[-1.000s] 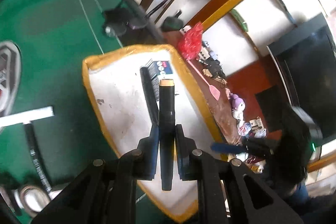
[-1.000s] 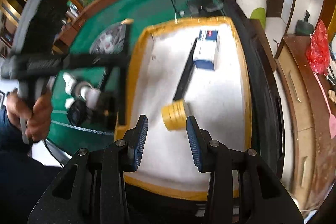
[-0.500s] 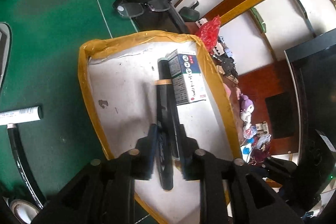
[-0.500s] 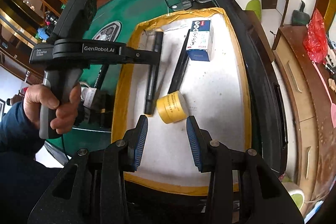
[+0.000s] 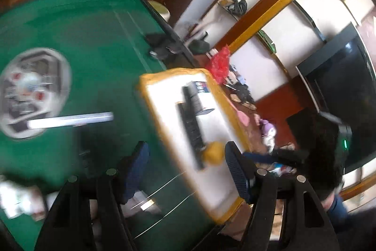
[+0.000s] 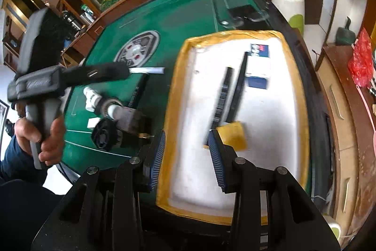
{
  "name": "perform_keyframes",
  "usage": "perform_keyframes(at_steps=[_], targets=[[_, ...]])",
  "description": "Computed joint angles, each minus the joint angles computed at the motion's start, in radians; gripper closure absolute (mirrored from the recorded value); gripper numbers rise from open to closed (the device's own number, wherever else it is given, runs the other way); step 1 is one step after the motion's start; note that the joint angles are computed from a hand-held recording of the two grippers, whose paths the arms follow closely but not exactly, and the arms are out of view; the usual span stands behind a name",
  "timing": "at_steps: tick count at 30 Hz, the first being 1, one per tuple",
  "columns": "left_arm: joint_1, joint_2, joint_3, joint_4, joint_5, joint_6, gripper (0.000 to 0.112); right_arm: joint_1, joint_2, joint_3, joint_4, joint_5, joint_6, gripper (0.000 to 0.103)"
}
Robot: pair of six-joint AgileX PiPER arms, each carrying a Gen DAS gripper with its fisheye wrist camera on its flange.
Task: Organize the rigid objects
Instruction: 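Move the right tool to the black gold-banded tube while the left approaches a small white box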
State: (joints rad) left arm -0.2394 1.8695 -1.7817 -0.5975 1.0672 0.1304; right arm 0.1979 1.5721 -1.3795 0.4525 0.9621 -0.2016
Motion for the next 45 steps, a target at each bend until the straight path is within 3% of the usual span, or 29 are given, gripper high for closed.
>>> perform_keyframes(at_steps=[6, 11, 19, 23, 25, 27, 29, 32, 35, 40, 41, 42, 45], targets=[[0.168, -0.228, 0.306, 0.089, 0.015, 0.212, 0.044, 0.131, -0.011, 0.049, -0.014, -0.075, 0.11, 0.065], [0.221, -0.293, 0.452, 0.214, 0.0, 0.297, 0.044, 0.221, -0.011, 0.097, -0.037, -0.136, 0.2, 0.065], [0.194, -0.249, 0.534, 0.259, -0.095, 0.367, 0.044, 0.247, 0.078, -0.037, -0.077, -0.034, 0.223, 0.065], [0.125, -0.224, 0.538, 0.318, -0.137, 0.384, 0.045, 0.268, 0.077, -0.046, -0.097, -0.044, 0.237, 0.065], [0.104, -0.229, 0.561, 0.307, -0.195, 0.427, 0.045, 0.283, 0.079, -0.035, -0.101, -0.043, 0.254, 0.065], [0.112, -0.208, 0.543, 0.263, -0.191, 0.457, 0.051, 0.316, 0.083, -0.034, -0.153, -0.043, 0.294, 0.065], [0.114, -0.202, 0.535, 0.24, -0.202, 0.439, 0.074, 0.339, 0.101, -0.049, -0.179, -0.029, 0.31, 0.065], [0.089, -0.227, 0.559, 0.285, -0.236, 0.335, 0.081, 0.359, 0.149, -0.107, -0.208, 0.014, 0.309, 0.065], [0.067, -0.274, 0.621, 0.326, -0.279, 0.289, 0.081, 0.374, 0.195, -0.159, -0.262, 0.039, 0.343, 0.065], [0.072, -0.324, 0.664, 0.351, -0.25, 0.268, 0.082, 0.387, 0.275, -0.225, -0.304, 0.06, 0.381, 0.065], [0.076, -0.33, 0.672, 0.353, -0.253, 0.267, 0.082, 0.395, 0.288, -0.239, -0.324, 0.063, 0.388, 0.07], [0.079, -0.333, 0.678, 0.351, -0.258, 0.266, 0.082, 0.403, 0.298, -0.248, -0.341, 0.063, 0.386, 0.082], [0.084, -0.336, 0.688, 0.359, -0.281, 0.218, 0.081, 0.394, 0.356, -0.308, -0.332, 0.097, 0.362, 0.083]])
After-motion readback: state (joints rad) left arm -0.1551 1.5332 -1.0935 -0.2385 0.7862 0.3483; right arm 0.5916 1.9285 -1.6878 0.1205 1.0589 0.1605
